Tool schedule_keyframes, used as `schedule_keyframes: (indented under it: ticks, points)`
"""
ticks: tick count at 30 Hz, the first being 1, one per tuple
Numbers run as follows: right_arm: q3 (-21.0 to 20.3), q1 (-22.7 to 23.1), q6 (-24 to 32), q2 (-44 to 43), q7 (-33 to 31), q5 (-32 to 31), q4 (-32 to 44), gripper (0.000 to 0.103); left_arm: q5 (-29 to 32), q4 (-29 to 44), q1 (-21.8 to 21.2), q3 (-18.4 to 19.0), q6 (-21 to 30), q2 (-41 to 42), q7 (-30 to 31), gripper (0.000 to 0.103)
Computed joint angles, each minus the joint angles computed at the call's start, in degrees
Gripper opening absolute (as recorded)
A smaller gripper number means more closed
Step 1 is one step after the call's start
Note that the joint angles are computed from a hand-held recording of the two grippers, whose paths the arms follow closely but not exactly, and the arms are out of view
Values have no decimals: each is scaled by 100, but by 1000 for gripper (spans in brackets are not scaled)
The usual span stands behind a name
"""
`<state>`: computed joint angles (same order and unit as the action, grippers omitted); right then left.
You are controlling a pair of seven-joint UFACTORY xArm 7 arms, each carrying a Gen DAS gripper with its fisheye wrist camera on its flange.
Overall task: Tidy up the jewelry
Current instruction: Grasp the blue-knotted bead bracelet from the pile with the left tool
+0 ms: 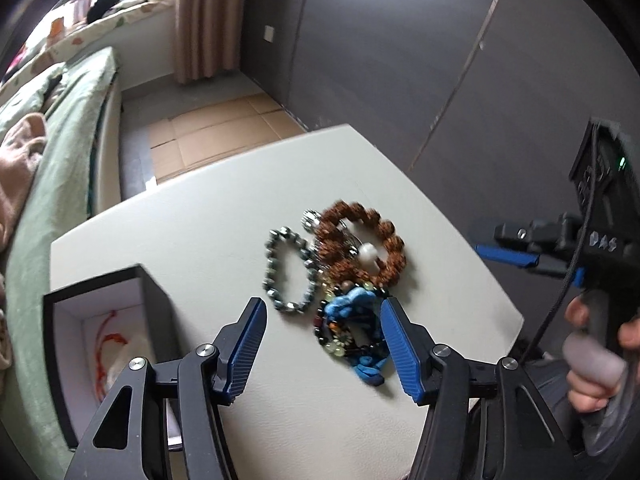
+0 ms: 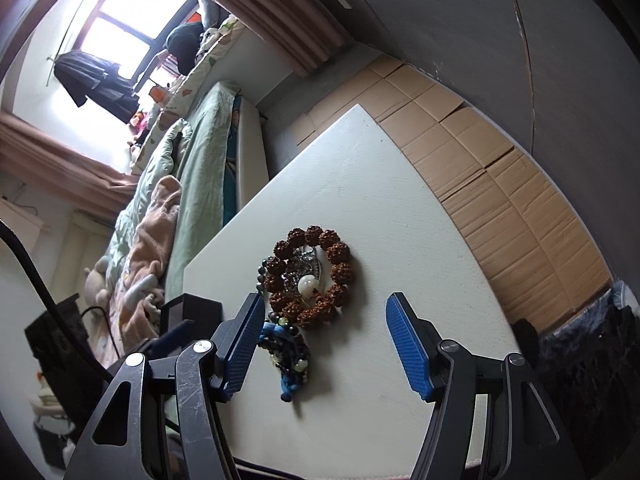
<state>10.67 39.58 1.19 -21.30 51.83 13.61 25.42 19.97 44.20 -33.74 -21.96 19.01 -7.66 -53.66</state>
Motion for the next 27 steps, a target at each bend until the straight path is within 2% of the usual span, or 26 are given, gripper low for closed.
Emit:
schedule_keyframes:
  ticks: [4,8,10,11,12,15,17,18,20,22,24,27]
  points:
    - [-272,274,57,-17,-205,137,-25,64,361,327,-51,-42,191,468,-127,56]
    - [-663,699,31,7,-522,487,-85,64,303,623,-262,148,367,908,122,56]
    - [-778,825,30,28,-639,647,-100,64,339,700,-359,237,432,1013,195,47]
    - [-838,891,39,47,-704,729,-95,64,320,726,-393,273,454,1055,278,37]
    - [-938,1008,35,74,-801,835,-86,64,267,722,-419,304,438,1066,339,32]
    - [-1244,1395,12,180,-1154,1193,-18,64,35,608,-452,357,215,1034,542,22]
    - [-1400,1620,28,273,-1425,1447,67,64,448,632,-536,380,313,1015,316,17]
    - [-1483,1740,52,339,-1574,1586,129,64,518,573,-551,378,243,968,319,12]
    - [-1643,1961,108,474,-1881,1884,260,64,226,415,-513,375,-86,897,486,12]
    - [-1827,2231,162,649,-2246,2275,419,64,387,265,-463,391,-284,758,252,12]
    - [-2176,2689,223,862,-2871,2950,638,64,579,48,-370,389,-569,541,-27,12]
    - [-2280,2863,397,1158,-3431,3603,937,64,261,-196,-264,325,-841,251,176,12]
